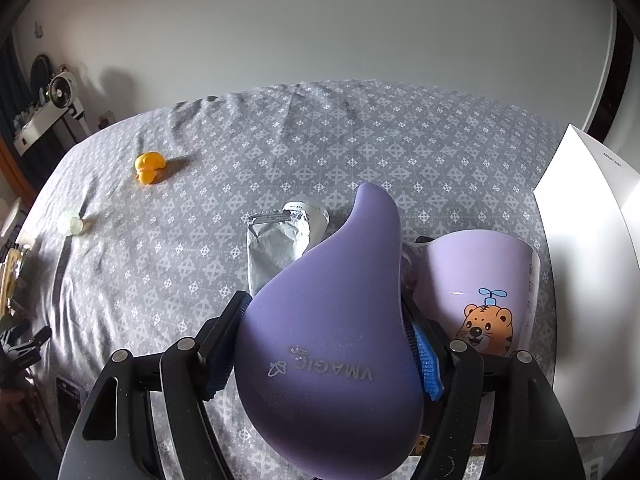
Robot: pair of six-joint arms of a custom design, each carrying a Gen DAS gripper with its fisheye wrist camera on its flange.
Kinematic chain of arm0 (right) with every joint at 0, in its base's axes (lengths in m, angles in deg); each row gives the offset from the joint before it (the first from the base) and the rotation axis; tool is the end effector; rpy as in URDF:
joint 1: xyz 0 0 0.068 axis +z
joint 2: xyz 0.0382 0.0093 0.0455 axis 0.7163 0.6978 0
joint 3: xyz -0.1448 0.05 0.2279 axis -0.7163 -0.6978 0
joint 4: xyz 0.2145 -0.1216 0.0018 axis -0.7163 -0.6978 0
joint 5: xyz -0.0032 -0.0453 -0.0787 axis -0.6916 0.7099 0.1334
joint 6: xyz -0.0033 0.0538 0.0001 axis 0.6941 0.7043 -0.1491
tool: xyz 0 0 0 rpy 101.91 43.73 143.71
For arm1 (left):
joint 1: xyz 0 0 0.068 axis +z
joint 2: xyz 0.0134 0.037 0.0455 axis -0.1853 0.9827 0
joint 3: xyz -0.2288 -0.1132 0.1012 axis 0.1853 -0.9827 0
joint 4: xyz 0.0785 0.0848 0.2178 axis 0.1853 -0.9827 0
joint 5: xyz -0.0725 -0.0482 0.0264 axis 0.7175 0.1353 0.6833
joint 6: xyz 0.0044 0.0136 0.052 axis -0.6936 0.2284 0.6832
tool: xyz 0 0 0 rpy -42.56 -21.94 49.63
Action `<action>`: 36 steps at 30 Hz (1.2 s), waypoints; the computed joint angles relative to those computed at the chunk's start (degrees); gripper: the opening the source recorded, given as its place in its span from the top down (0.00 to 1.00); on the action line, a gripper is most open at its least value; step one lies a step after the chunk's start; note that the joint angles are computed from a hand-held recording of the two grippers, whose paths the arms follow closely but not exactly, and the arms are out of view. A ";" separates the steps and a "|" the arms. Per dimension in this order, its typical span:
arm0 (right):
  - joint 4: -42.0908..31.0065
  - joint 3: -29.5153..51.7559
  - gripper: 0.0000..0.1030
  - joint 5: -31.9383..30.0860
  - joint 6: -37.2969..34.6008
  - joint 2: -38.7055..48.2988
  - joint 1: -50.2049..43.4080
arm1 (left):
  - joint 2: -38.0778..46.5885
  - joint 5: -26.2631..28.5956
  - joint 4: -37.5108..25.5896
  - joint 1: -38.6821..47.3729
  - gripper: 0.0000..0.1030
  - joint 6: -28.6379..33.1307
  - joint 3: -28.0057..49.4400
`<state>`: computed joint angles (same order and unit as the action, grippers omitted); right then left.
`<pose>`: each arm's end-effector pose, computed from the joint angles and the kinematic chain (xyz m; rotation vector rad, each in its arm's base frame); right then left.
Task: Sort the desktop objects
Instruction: 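Lower the hairbrush beside the lilac mug and open the right gripper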
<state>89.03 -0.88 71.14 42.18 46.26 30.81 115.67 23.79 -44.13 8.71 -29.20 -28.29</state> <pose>0.3047 -0.0749 0.1075 0.0410 2.5219 0.0527 0.3154 0.1088 -0.0293 -0.1998 2.5258 0.1314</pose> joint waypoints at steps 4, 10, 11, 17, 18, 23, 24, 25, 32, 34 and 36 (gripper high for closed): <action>-0.18 0.15 0.28 -0.29 0.97 -0.76 -0.61 | 0.02 -0.02 0.00 -0.02 0.00 -0.01 0.03; -0.08 -0.19 0.27 -1.17 1.38 -1.64 -1.29 | 0.06 -0.07 0.03 -0.06 0.00 -0.07 0.06; 0.17 -0.43 0.27 -1.23 1.50 -1.84 -1.32 | 0.05 -0.05 0.04 -0.05 0.00 -0.07 0.03; 1.89 -2.49 0.26 -1.97 2.05 -4.61 -1.42 | 0.05 -0.08 0.09 -0.07 0.00 -0.11 0.01; 1.92 -2.73 0.26 -2.24 2.09 -5.26 -1.42 | 0.05 -0.08 0.09 -0.07 0.00 -0.11 0.01; 1.00 -2.95 0.26 -3.15 2.97 -8.61 -0.27 | 0.11 -0.09 0.17 -0.07 0.00 -0.13 0.03; 0.84 -2.96 0.26 -3.31 3.21 -9.23 0.15 | 0.11 -0.09 0.17 -0.07 0.00 -0.13 0.03; 0.62 -2.93 0.26 -3.40 3.47 -9.78 0.63 | 0.08 -0.07 0.14 -0.04 0.00 -0.09 0.00; -0.63 -1.76 0.23 -3.29 5.83 -11.84 6.02 | 0.13 -0.07 0.21 -0.04 0.00 -0.10 0.02; -0.97 -1.16 0.22 -2.56 6.19 -11.81 8.12 | 0.08 -0.04 0.18 -0.01 0.00 -0.07 -0.03; -1.02 -0.55 0.22 -1.45 5.97 -11.54 10.35 | 0.10 -0.06 0.21 -0.02 0.00 -0.08 -0.02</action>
